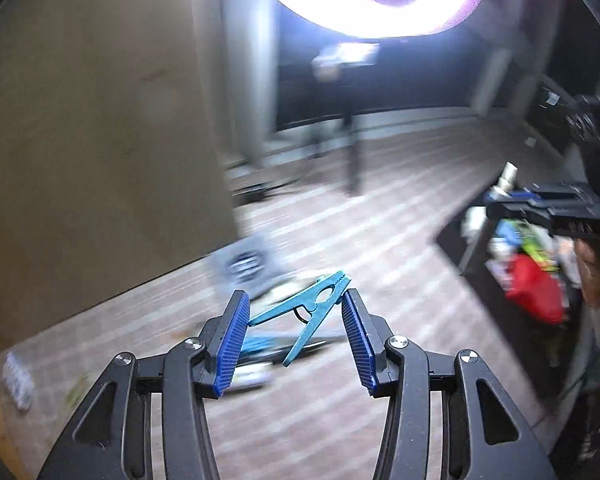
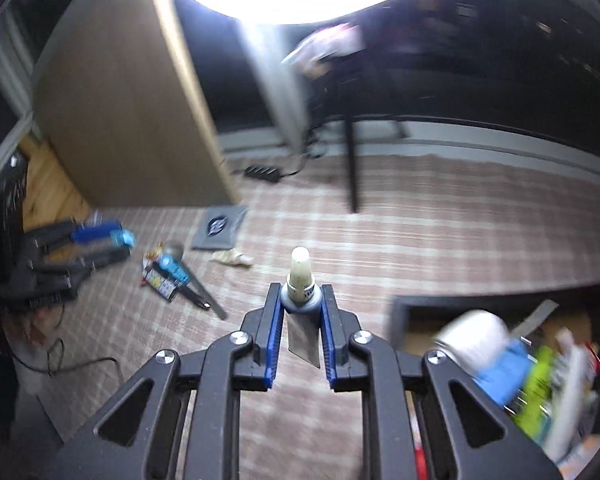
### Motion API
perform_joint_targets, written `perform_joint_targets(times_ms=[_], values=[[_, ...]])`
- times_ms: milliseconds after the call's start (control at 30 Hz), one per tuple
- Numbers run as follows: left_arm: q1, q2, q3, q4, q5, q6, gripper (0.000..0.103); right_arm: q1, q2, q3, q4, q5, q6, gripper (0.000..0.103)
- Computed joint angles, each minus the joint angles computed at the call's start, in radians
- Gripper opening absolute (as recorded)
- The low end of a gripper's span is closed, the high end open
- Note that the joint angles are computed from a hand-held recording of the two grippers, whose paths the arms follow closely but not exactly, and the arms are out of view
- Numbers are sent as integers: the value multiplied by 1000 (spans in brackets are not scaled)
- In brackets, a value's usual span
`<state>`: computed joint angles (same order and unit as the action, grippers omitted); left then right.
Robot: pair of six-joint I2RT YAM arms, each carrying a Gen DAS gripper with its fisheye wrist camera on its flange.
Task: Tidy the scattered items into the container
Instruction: 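Carry the white tube into the black box and release it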
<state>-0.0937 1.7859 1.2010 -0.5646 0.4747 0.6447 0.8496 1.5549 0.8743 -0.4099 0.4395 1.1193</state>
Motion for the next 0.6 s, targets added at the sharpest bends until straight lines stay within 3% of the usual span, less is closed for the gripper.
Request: perform_joint_targets(times_ms=[267, 500, 567, 600], values=[[-376, -98, -112, 95, 0, -180, 46, 157, -426, -175, -467, 162, 409, 17], [-663, -104, -76, 121, -10, -351, 46, 332, -613, -217, -779, 190, 722, 18], [-726, -80, -45, 126, -26, -399, 49, 330, -649, -230, -796, 170, 721, 19], [-752, -61, -20, 114, -47, -413, 61, 325, -654, -232, -809, 164, 721, 31]])
